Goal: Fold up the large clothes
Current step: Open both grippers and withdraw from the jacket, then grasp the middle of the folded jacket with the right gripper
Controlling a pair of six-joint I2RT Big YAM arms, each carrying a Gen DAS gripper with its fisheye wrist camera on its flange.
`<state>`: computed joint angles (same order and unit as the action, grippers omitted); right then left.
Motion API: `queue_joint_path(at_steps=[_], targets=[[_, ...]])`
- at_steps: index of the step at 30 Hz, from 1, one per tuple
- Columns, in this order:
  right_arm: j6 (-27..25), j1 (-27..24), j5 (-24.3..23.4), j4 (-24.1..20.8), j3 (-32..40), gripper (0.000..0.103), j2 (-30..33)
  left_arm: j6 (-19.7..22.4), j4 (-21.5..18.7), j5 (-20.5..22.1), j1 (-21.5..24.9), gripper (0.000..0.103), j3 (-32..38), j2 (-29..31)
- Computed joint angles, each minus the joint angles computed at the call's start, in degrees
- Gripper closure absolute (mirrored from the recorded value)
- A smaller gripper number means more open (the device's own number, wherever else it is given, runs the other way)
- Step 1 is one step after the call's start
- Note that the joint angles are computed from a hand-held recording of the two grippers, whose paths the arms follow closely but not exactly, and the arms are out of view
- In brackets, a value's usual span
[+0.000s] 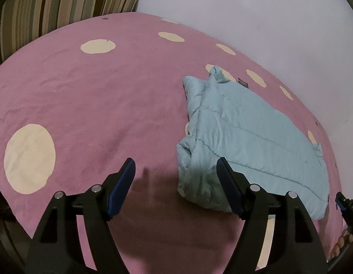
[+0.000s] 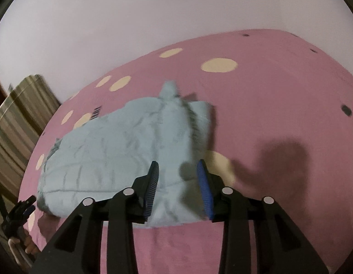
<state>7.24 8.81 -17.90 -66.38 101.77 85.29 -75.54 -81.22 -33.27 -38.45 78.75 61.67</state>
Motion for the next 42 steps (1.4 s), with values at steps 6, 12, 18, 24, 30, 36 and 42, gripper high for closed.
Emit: queue_joint_path(at_steps=[6,12,18,24,30,36,42], targets=[[-2.58,5.57,-0.2,-2.68,3.24,0.069,2.41,0.13,-0.3,0.36,0.52,0.03,-0.36,0.07],[-4.25,11.86,0.59,-4.65,9.31,0.069,7.32,0.82,0.31,0.94,1.29,0.029,-0.94,-0.41],[-2.9,16.15,2.49,-5.81,17.25,0.069,12.97,1.96,0.65,1.88,2.35,0.029,-1.23,-0.61],[-3.49,18.97,7.45,-6.57,18.92,0.069,15.79,5.12,2.37,2.91,4.48,0.029,-0.57,-0.39],[-3.37,19.97,10.3,-8.5,18.4,0.069,18.35,11.15,4.61,6.03,7.05,0.028,1.07,1.76],[-2.94,20.18,10.87,-8.31,17.3,0.07,18.61,16.43,6.31,9.66,10.01,0.024,3.19,4.6],[-2.86,20.33,11.09,-7.61,16.32,0.07,18.12,18.89,7.46,12.2,12.36,0.024,4.34,6.21]])
